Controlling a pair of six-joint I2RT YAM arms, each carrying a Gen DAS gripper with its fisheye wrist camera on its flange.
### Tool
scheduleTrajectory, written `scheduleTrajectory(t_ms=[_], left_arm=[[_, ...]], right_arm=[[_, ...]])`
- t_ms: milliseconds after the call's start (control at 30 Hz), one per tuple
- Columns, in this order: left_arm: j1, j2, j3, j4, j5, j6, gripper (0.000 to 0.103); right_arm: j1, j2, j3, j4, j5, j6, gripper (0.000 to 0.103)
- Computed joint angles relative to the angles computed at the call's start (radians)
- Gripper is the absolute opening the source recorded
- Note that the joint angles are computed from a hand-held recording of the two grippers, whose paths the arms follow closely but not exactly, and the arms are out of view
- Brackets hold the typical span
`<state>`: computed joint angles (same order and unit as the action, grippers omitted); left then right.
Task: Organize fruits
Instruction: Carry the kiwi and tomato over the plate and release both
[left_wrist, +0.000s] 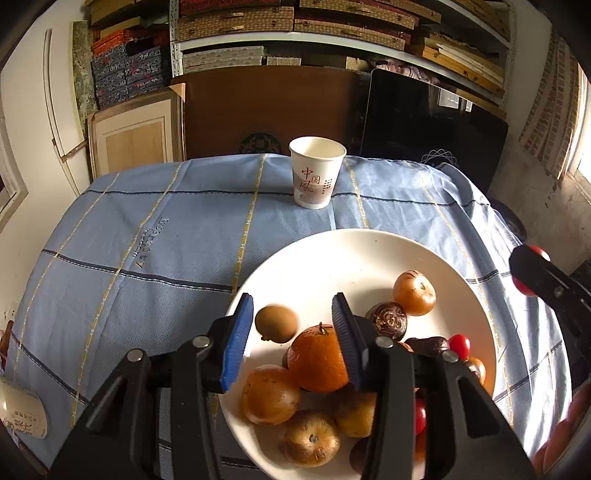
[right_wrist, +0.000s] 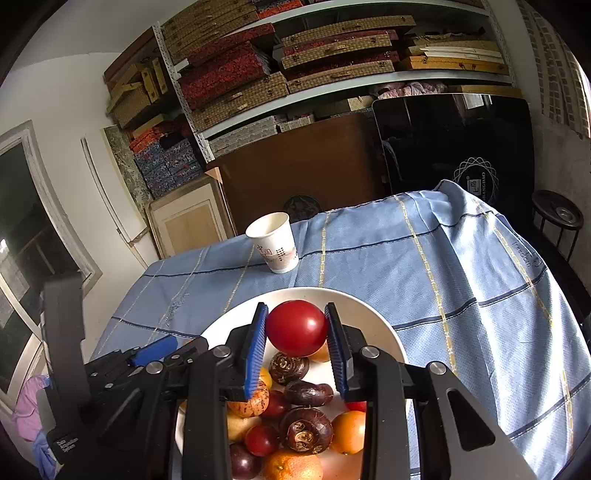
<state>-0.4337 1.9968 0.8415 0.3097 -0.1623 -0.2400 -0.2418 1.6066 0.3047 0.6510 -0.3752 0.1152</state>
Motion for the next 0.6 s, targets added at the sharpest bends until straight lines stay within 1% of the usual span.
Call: scheduleTrajectory(t_ms=[67, 133, 233, 400, 600], left_arm=[[0.001, -0.016, -0.013, 0.001, 0.002, -0.001, 0.044], [0.003, -0.044, -0.035, 0.011, -0.002, -0.005, 0.050], [-0.004, -0.090, -0.070, 0.026, -0.033, -0.005, 0.056], [0.000, -0.150, -0.104, 0.028, -0.031, -0.001, 0.057], [0.004, -0.155, -0.105, 0.020, -0.040, 0.000, 0.058]], right_arm=[[0.001, 0.015, 0.008, -0.001, 0.000, 0.001, 0.031], [0.011, 0.024, 0.011, 0.001, 0.004, -0.003, 0.031], [0.031, 0.042, 0.031, -0.016, 0.018, -0.016, 0.031], [0.084, 0.130, 0.096, -0.049, 0.066, -0.019, 0.032], [0.119, 0.218, 0.153, -0.062, 0.095, -0.012, 0.032]])
